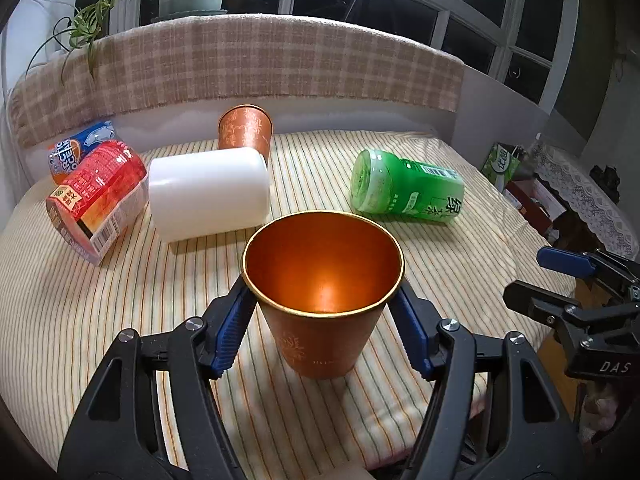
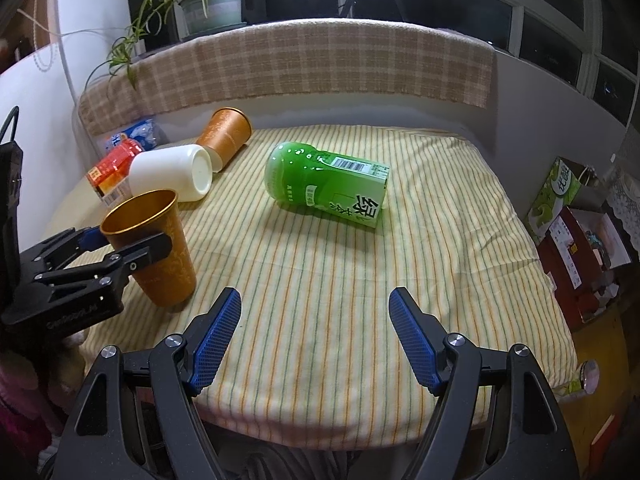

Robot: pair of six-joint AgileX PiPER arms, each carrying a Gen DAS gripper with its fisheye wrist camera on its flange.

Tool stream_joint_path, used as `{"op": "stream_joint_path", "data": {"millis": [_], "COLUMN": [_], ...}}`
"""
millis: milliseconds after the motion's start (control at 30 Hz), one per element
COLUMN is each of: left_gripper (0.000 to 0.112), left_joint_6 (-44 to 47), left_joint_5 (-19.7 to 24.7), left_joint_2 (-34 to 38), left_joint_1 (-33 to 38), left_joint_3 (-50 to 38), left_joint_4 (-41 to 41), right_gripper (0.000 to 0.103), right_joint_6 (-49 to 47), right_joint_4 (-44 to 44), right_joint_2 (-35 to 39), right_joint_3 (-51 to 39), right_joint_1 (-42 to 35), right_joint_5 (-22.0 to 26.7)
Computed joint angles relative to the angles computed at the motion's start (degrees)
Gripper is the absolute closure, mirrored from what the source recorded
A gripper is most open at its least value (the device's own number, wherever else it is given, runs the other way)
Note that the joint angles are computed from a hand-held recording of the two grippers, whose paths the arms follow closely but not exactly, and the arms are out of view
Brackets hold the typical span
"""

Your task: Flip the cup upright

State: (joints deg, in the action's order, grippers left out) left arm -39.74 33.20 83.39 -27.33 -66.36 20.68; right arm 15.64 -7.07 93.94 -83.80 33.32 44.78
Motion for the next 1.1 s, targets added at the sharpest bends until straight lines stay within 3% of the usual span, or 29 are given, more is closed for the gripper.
{"op": "stream_joint_path", "data": {"millis": [433,800,900,1100], "left_gripper": [0.024,0.024,0.024,0.023], "left_joint_6": [1.23,-4.80,-12.03,-27.50], "left_joint_5": [0.65,3.88,7.18,19.87], "left_joint_2": [-4.14,-11.46,-14.76,-19.76], "left_joint_1": [-0.46,-3.57,-6.75,-16.51], "left_joint_3": [3.05,7.71,9.23,9.06], "left_joint_4": [-2.27,4.75,12.34,29.84], "right_gripper": [0.027,0.027,0.027,0.026], "right_joint_6": [1.99,5.18,7.50,13.79], "right_joint_4": [-1.64,-4.40,-7.16,-14.27], "right_joint_2": [-2.10,-5.35,-6.57,-8.27], "right_joint_3": [1.51,3.63,4.78,6.70], "right_joint_1": [1.61,3.22,4.25,6.93], "right_joint_5": [-0.12,-1.82,-3.33,-6.44]}}
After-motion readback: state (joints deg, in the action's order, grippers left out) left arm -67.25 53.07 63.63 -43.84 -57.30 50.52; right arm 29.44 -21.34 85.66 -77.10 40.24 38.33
